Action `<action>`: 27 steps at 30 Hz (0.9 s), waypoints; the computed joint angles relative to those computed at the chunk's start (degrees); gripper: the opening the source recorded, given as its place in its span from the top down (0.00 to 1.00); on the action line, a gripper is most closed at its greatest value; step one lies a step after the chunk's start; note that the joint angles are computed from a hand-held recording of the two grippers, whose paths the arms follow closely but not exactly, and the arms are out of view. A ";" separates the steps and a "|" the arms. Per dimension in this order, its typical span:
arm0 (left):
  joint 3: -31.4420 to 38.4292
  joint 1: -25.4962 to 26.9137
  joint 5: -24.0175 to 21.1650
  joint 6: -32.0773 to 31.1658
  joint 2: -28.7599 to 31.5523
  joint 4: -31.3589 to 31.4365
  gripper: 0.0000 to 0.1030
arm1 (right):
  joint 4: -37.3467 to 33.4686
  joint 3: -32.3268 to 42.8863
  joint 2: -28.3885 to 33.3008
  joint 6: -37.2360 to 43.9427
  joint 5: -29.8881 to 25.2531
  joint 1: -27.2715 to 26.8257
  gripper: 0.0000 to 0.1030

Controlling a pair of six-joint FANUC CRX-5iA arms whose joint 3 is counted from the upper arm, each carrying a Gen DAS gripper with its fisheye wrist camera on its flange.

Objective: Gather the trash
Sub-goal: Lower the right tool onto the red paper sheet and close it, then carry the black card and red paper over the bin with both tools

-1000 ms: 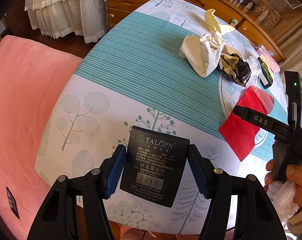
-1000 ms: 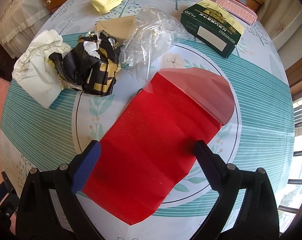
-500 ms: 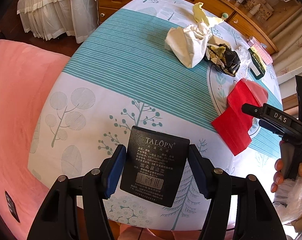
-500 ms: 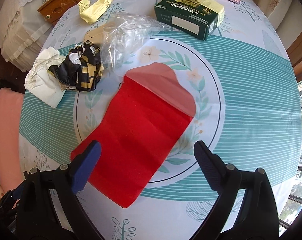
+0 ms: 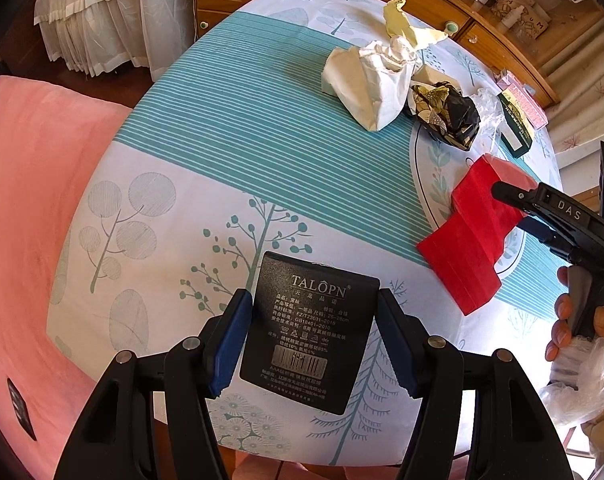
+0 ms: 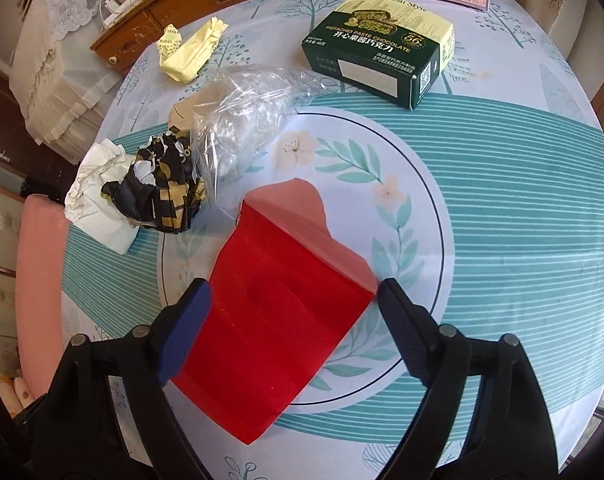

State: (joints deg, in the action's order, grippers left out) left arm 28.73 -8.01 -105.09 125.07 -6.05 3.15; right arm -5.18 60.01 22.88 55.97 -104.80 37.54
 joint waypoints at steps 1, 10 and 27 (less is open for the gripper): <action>0.00 -0.04 0.08 0.01 0.09 0.07 0.39 | -0.08 -0.73 -0.52 0.57 0.77 -0.35 0.50; 2.38 -1.94 0.00 -0.58 1.40 -0.02 0.39 | -4.02 -6.98 -6.05 4.45 5.35 -1.46 0.98; 2.00 -8.10 -4.69 -8.68 -7.53 0.82 0.39 | 21.58 -28.49 -32.47 -15.82 10.12 26.26 1.00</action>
